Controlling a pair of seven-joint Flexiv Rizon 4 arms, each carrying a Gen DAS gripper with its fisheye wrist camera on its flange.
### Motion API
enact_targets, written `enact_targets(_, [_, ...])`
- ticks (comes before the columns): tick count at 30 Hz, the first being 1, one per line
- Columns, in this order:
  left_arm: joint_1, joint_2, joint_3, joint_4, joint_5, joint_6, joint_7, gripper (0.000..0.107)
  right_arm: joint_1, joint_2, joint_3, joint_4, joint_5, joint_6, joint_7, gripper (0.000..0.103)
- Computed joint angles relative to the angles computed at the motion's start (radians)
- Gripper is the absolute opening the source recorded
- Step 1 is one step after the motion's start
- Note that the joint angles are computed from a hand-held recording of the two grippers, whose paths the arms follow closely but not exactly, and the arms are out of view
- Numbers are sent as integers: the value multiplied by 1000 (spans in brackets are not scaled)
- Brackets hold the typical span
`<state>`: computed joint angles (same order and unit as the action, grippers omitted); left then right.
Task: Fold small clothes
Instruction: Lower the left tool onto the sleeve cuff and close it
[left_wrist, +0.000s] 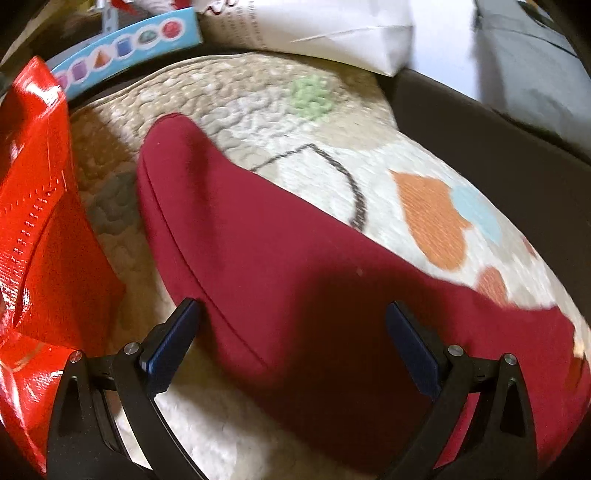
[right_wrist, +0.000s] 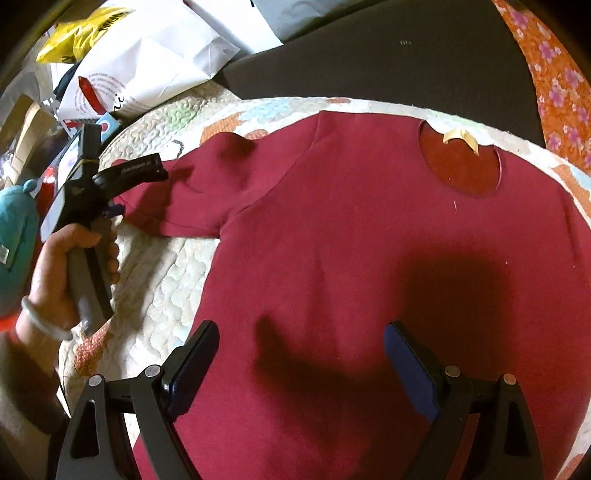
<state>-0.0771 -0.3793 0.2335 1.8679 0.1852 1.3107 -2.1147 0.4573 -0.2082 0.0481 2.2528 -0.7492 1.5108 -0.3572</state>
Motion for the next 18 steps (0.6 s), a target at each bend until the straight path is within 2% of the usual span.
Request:
enact_targets(3, [-46,-23,55,-34,54,5,-95,101,-8,-1,10,4,22,2,-7,90])
enact_targets(6, [-24,-31,22,-36,56,39,-72,100,-15,-2,26,6,59,-6,-26,90])
enact_targets(8, [35,-25,-60,-5,-21,74,48,100,-18,-3,35,6,87,-10,-35,90])
enact_targets(9, [35,-26,-62,-7,-29,67,65,100,-18,-7,37,3,98,-9,-41,90])
enact_targets(12, [18,-35,-27,-7,-53,73,50,100,-9,-2,33,7,106,-2,-48,90])
enact_targets(16, [83,-20,-89,55,-189,169,68,100,-18,0,53,13,155,3,-77,90])
enact_targets(18, [76,-21,-76,59,-223,184,65,100,-14,0,51,16,172,7,-78,90])
